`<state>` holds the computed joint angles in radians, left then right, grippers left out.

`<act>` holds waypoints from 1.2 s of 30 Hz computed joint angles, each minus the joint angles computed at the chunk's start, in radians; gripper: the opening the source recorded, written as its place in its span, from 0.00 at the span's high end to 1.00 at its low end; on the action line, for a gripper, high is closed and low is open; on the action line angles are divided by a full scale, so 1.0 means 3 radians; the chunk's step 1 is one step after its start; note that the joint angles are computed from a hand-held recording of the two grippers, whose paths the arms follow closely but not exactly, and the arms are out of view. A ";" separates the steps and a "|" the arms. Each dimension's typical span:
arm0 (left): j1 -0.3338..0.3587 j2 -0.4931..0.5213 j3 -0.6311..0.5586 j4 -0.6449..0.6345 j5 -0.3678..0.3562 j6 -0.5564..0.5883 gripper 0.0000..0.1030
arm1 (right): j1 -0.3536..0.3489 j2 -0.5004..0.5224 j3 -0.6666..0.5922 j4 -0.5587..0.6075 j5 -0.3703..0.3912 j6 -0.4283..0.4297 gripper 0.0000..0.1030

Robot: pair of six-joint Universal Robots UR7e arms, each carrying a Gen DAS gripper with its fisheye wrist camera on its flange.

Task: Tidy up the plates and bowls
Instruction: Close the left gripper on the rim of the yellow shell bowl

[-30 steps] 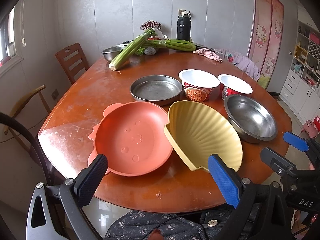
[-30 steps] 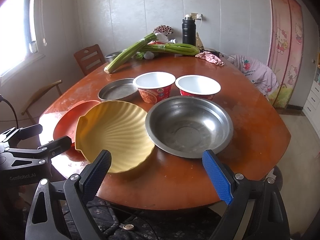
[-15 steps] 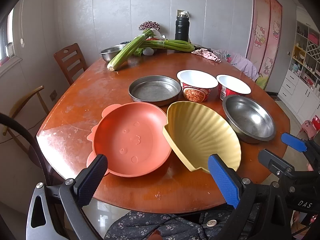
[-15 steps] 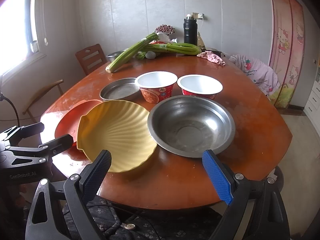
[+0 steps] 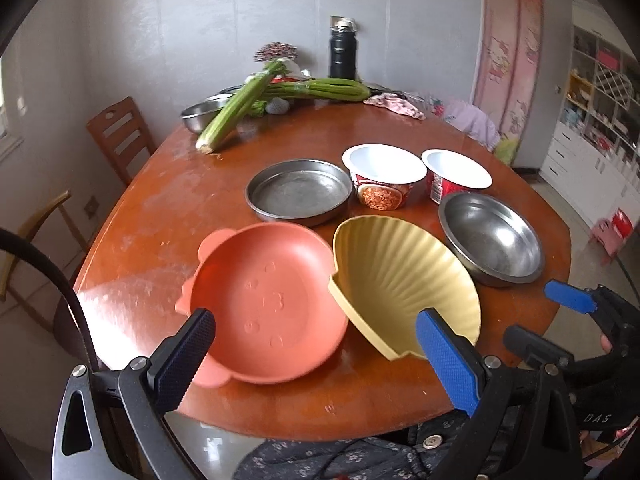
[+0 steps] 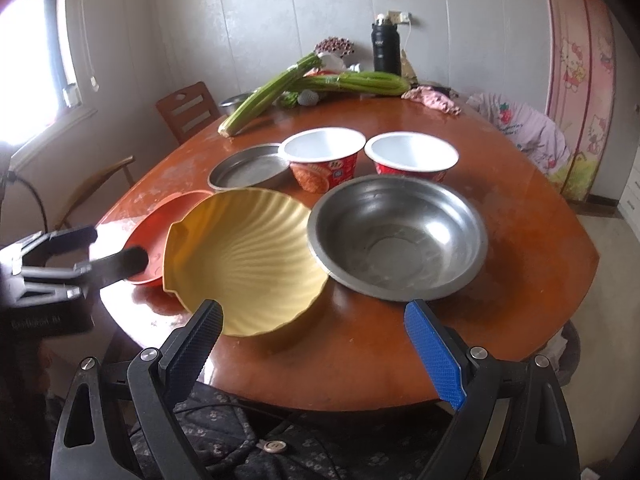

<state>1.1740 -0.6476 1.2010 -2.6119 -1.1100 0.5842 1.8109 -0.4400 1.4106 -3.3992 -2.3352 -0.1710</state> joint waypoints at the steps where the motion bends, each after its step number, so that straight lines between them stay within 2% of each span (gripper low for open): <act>1: 0.0002 0.0023 -0.0055 0.0050 -0.0002 0.0032 0.02 | -0.0005 -0.0005 -0.0001 0.0046 0.0016 0.0033 0.09; 9: -0.0001 0.0352 -0.0728 0.0673 -0.0007 0.0313 0.02 | -0.0054 -0.0024 -0.0044 0.0419 0.0167 0.0357 0.09; 11: -0.0008 0.0441 -0.0862 0.0751 0.0068 0.0358 0.09 | -0.0067 -0.0029 -0.0062 0.0541 0.0215 0.0465 0.09; 19: 0.0025 0.0687 -0.1337 0.1313 -0.0049 0.0366 0.22 | -0.0129 -0.0016 -0.0228 0.1032 0.0397 0.0822 0.09; 22: 0.0027 0.0749 -0.1448 0.1433 -0.0054 0.0360 0.34 | -0.0141 0.0008 -0.0283 0.1070 0.0408 0.0864 0.09; 24: 0.0033 0.0792 -0.1539 0.1525 -0.0093 0.0375 0.35 | -0.0151 0.0018 -0.0316 0.1082 0.0443 0.0868 0.09; 26: 0.0037 0.0844 -0.1631 0.1598 -0.0081 0.0376 0.45 | -0.0152 0.0042 -0.0357 0.1076 0.0446 0.0855 0.09; 27: 0.0042 0.0870 -0.1689 0.1672 -0.0097 0.0377 0.46 | -0.0155 0.0055 -0.0377 0.1075 0.0451 0.0836 0.10; 32: 0.0062 0.0937 -0.1821 0.1886 -0.0148 0.0321 0.72 | -0.0177 0.0081 -0.0442 0.1077 0.0550 0.0768 0.16; 36: 0.0046 0.0901 -0.1690 0.1786 -0.0094 0.0390 0.73 | -0.0186 0.0091 -0.0478 0.1100 0.0599 0.0746 0.18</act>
<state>1.1879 -0.3773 0.6941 -2.0761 -1.1381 0.7013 1.7550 -0.4127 1.2672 -3.0692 -2.1554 0.0527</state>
